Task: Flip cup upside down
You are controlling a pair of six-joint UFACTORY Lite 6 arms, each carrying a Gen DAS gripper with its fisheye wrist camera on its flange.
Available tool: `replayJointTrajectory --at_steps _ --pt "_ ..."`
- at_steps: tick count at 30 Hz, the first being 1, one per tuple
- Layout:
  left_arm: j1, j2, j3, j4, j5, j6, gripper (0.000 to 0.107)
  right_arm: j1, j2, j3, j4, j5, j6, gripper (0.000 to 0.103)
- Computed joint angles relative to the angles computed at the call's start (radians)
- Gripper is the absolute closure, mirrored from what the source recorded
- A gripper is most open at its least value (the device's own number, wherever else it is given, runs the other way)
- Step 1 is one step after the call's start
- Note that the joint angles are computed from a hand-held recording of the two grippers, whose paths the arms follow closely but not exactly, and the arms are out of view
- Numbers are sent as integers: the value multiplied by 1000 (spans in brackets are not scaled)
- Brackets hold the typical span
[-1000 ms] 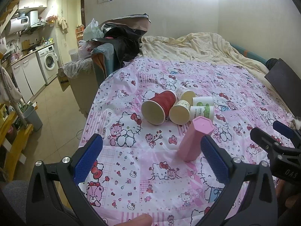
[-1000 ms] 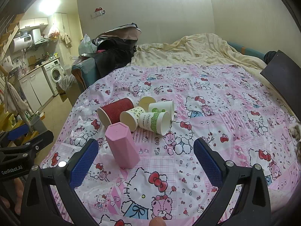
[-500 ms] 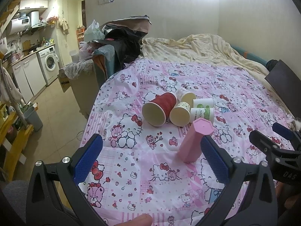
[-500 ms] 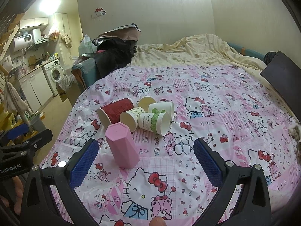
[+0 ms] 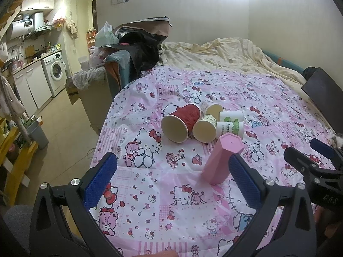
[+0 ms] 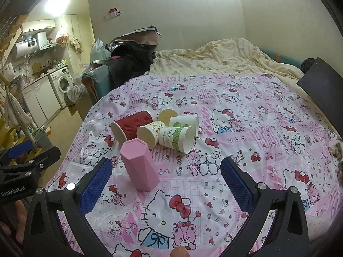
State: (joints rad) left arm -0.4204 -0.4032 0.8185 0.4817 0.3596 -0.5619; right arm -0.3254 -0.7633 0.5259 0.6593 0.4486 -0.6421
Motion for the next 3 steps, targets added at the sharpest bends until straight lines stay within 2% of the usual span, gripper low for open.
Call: replayJointTrajectory --at_steps 3 --pt "-1 0 0 -25 4 24 4 -3 0 1 3 2 -4 0"
